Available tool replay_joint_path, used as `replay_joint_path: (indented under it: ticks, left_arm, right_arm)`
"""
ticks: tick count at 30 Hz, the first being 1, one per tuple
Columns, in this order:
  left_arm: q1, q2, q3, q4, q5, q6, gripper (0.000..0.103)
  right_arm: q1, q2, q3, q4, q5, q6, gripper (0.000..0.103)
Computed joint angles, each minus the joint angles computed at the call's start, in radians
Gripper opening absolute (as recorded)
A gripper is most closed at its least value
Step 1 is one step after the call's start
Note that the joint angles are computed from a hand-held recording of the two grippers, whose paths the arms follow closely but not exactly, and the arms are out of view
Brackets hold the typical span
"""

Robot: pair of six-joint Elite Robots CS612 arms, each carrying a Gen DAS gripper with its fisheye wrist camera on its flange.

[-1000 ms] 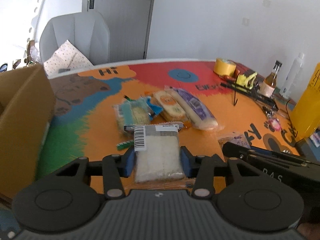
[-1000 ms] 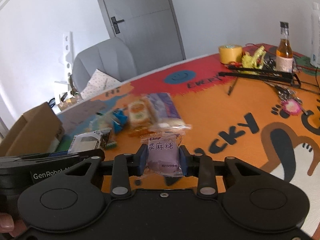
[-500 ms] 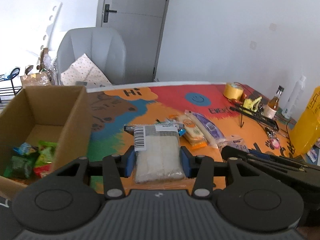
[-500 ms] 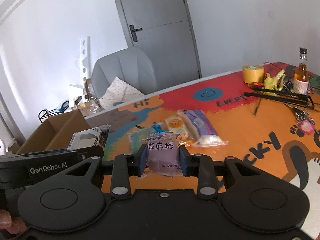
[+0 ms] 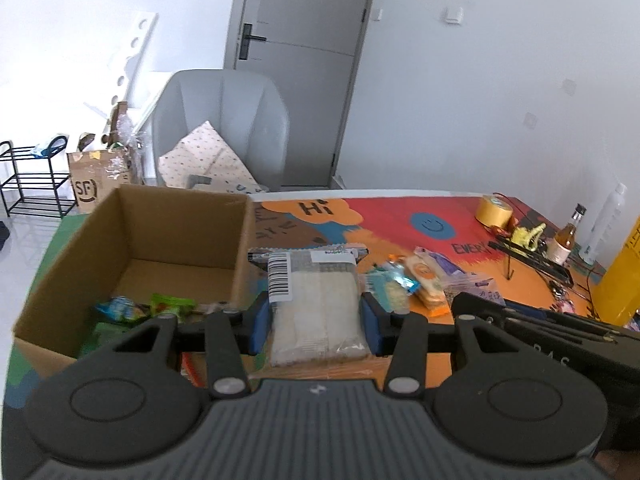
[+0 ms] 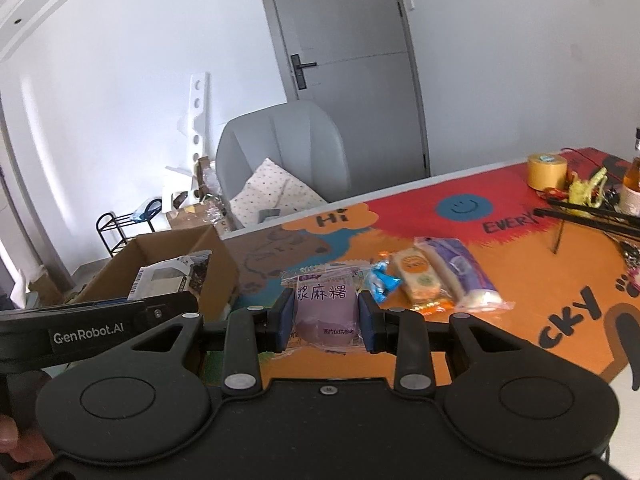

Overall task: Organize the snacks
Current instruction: 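Carry both packets into the cardboard box and open both grippers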

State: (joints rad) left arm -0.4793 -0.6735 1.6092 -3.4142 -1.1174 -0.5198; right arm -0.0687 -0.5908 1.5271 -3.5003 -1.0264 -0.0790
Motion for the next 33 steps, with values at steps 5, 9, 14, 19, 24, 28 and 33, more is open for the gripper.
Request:
replay_joint_path:
  ticks: [5,9,14,19,24,28,33]
  left_arm:
    - [0.013,-0.013,0.026,-0.019,0.009,-0.012,0.046]
    - [0.024,-0.024,0.049,-0.035,0.014,-0.023,0.046]
    - [0.045,-0.032,0.067,-0.055,0.016,-0.023,0.046]
    - [0.066,-0.036,0.073,-0.068,0.018,-0.02,0.046]
    - [0.085,-0.032,0.075,-0.079,0.004,-0.015,0.046]
    - [0.101,-0.023,0.063,-0.073,-0.011,-0.019,0.046]
    - [0.121,-0.01,0.045,-0.065,-0.03,-0.02,0.046]
  right_arm:
    - [0.018,-0.004,0.0,-0.003,-0.004,-0.014,0.032]
    - [0.032,-0.007,-0.001,-0.001,-0.004,-0.023,0.032]
    - [0.051,-0.007,-0.008,0.003,0.001,-0.03,0.032]
    - [0.067,-0.006,-0.023,0.035,0.018,-0.03,0.032]
    - [0.085,0.001,-0.046,0.051,0.014,-0.037,0.032]
    - [0.099,0.009,-0.067,0.068,0.012,-0.046,0.032]
    - [0.119,0.023,-0.103,0.096,0.012,-0.061,0.032]
